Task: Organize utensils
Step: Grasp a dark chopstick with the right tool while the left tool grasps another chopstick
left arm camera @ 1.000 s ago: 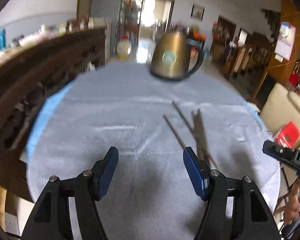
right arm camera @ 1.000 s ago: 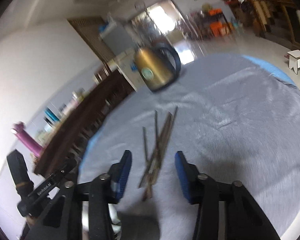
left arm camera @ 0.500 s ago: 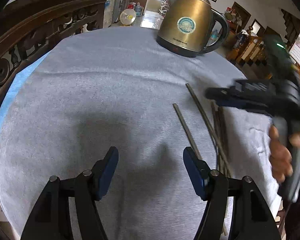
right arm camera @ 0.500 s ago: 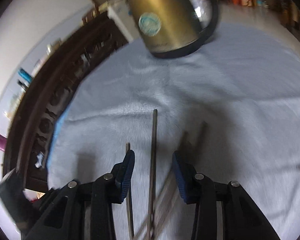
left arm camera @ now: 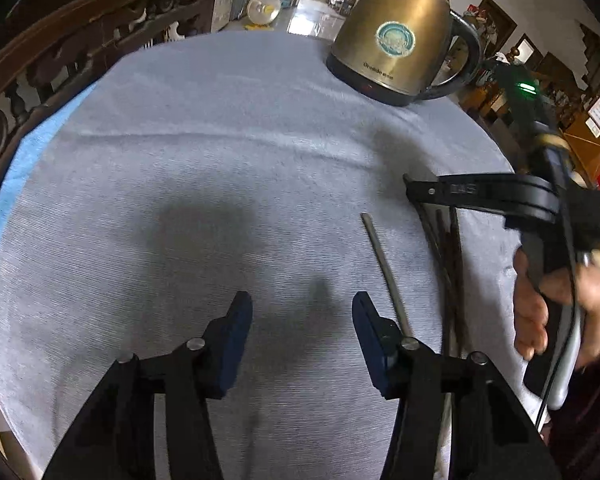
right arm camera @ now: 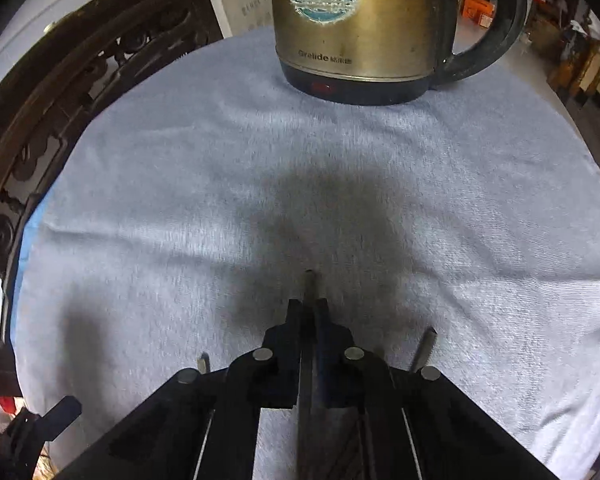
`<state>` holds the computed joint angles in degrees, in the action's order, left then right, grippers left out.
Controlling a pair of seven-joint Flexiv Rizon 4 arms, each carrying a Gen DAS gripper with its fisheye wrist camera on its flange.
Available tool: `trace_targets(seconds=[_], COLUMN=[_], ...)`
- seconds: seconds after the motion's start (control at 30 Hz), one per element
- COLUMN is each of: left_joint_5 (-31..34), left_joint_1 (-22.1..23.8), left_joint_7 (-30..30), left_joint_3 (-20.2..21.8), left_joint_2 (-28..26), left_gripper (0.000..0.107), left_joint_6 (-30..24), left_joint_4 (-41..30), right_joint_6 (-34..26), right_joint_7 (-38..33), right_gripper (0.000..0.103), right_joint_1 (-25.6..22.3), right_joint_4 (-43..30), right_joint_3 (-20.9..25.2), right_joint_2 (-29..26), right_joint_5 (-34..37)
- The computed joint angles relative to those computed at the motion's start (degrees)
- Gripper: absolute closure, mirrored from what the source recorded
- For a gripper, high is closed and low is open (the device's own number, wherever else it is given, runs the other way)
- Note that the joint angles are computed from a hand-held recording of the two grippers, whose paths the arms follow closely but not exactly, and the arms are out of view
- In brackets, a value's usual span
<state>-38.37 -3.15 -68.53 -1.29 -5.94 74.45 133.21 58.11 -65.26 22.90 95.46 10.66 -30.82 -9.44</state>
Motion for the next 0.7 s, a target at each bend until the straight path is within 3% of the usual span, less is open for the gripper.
trace_targets(seconds=[0.23, 0.43, 0.53, 0.63, 0.7], left_joint_5=[7.85, 19.32, 25.17, 29.56, 31.98], left_joint_1=[-0.55, -1.46, -2.47, -3.11, -3.47], left_joint_7=[-11.29, -23.96, -27.60, -30.37, -31.52], left_joint_3=[0.67, 1.82, 2.52, 2.95, 3.07], left_joint_2=[-2.65, -8.19, -9.72, -10.88, -11.94], left_gripper=[0.053, 0.053, 0.055, 0.069, 0.089], left_joint_6=[-5.10, -12.26, -14.20, -16.66, -17.94], left_joint_4=[-5.82, -14.26, -17.45, -20.32, -22.32], right_joint_6=[16.87, 22.58, 21.26, 19.80, 18.62], right_joint_7=[-8.97, -19.20, -25.14, -33.10, -36.94], right_gripper=[0.097, 0.097, 0.097, 0.097, 0.097], right_joint_1=[-10.72, -18.90, -22.10, -24.83, -25.34], right_joint_4=[10.57, 16.34, 18.32, 19.52, 20.65], right_joint_3=[9.03, 15.88, 17.56, 18.63, 18.30], right_joint_2=[7.56, 15.00, 19.96, 24.34, 27.64], right_joint_5=[15.80, 31.81, 39.91, 49.59, 54.65])
